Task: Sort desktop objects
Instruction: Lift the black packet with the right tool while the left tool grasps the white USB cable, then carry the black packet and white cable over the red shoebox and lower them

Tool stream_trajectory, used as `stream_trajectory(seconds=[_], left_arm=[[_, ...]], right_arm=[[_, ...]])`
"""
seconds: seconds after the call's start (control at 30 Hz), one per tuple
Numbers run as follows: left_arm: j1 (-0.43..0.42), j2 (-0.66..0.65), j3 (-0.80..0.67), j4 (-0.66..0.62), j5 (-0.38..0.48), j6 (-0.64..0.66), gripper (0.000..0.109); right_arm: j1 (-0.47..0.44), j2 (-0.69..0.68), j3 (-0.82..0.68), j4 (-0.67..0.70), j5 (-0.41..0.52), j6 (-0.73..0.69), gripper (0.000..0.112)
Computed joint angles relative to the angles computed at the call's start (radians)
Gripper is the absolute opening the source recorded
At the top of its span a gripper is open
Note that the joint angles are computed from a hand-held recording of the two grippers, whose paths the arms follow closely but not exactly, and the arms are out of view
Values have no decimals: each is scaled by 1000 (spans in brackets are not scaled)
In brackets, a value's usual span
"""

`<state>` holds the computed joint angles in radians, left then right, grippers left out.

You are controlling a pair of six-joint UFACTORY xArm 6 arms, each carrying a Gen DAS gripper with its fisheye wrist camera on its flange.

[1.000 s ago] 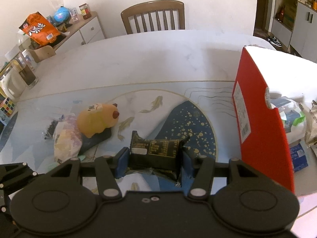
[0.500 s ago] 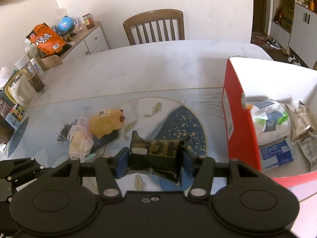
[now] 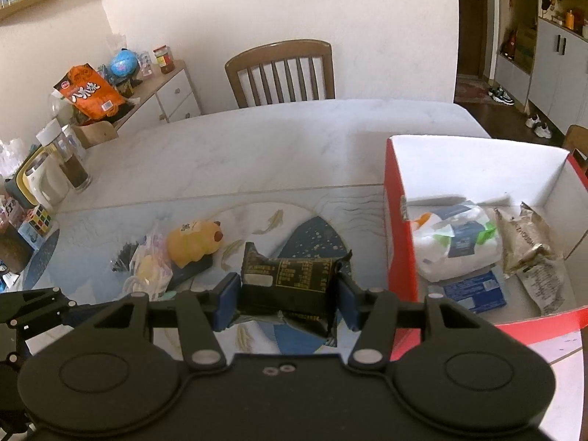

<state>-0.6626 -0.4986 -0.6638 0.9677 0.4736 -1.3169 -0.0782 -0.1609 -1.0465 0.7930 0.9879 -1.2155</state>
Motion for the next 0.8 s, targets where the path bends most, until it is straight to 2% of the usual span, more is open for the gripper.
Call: stream_trajectory(seconds=[0.5, 0.8], left_arm=[[-38, 93, -127, 35, 46, -21, 43], [-58, 208, -261, 64, 88, -47, 43]], right_arm=[[-77, 71, -109, 28, 63, -38, 55], [-131, 198, -279, -3, 140, -67, 55]])
